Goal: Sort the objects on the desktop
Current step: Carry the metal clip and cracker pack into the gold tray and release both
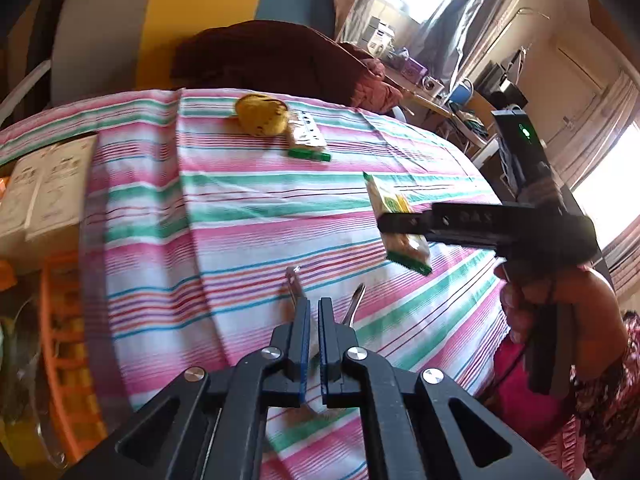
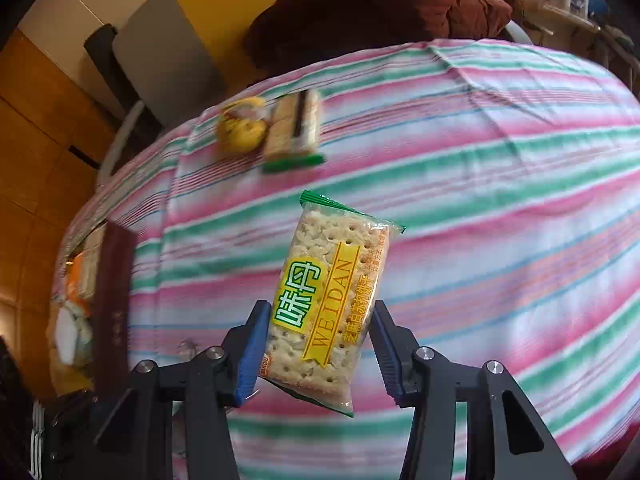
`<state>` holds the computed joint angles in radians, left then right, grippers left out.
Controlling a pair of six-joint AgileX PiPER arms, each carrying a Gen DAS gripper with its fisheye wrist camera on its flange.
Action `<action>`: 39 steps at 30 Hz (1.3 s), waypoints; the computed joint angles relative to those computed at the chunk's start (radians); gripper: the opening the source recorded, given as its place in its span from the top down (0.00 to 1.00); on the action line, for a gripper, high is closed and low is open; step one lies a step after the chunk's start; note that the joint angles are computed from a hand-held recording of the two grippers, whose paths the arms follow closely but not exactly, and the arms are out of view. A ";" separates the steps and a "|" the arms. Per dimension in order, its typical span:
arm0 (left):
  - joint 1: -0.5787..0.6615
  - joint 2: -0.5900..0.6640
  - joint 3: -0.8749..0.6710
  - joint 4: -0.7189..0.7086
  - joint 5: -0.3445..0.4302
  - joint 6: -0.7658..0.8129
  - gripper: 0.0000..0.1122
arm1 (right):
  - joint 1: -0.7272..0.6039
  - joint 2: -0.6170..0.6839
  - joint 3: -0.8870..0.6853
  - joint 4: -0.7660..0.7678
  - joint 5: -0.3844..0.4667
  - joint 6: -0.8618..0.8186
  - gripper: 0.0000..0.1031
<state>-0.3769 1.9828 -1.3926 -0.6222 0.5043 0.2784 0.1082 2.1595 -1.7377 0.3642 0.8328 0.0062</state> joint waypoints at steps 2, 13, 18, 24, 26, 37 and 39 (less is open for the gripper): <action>0.018 -0.022 0.042 -0.040 -0.007 0.041 0.99 | 0.011 -0.046 0.085 0.002 -0.048 0.014 0.51; -0.065 0.145 -0.162 0.165 0.102 -0.111 0.54 | -0.042 -0.143 0.270 0.057 -0.166 -0.031 0.51; -0.158 0.182 -0.198 0.495 0.059 -0.306 0.68 | -0.083 -0.136 0.327 0.158 -0.197 -0.122 0.51; -0.111 0.119 -0.088 0.305 -0.014 -0.192 0.68 | -0.093 -0.124 0.349 0.257 -0.197 -0.200 0.51; -0.091 0.075 -0.035 0.244 -0.028 -0.143 0.68 | -0.080 -0.140 0.354 0.261 -0.202 -0.207 0.51; 0.085 -0.272 0.280 -0.029 -0.102 0.111 0.68 | 0.109 -0.207 0.317 0.338 -0.186 -0.217 0.51; 0.138 -0.332 0.338 -0.022 -0.103 0.124 0.68 | 0.159 -0.204 0.291 0.345 -0.183 -0.206 0.51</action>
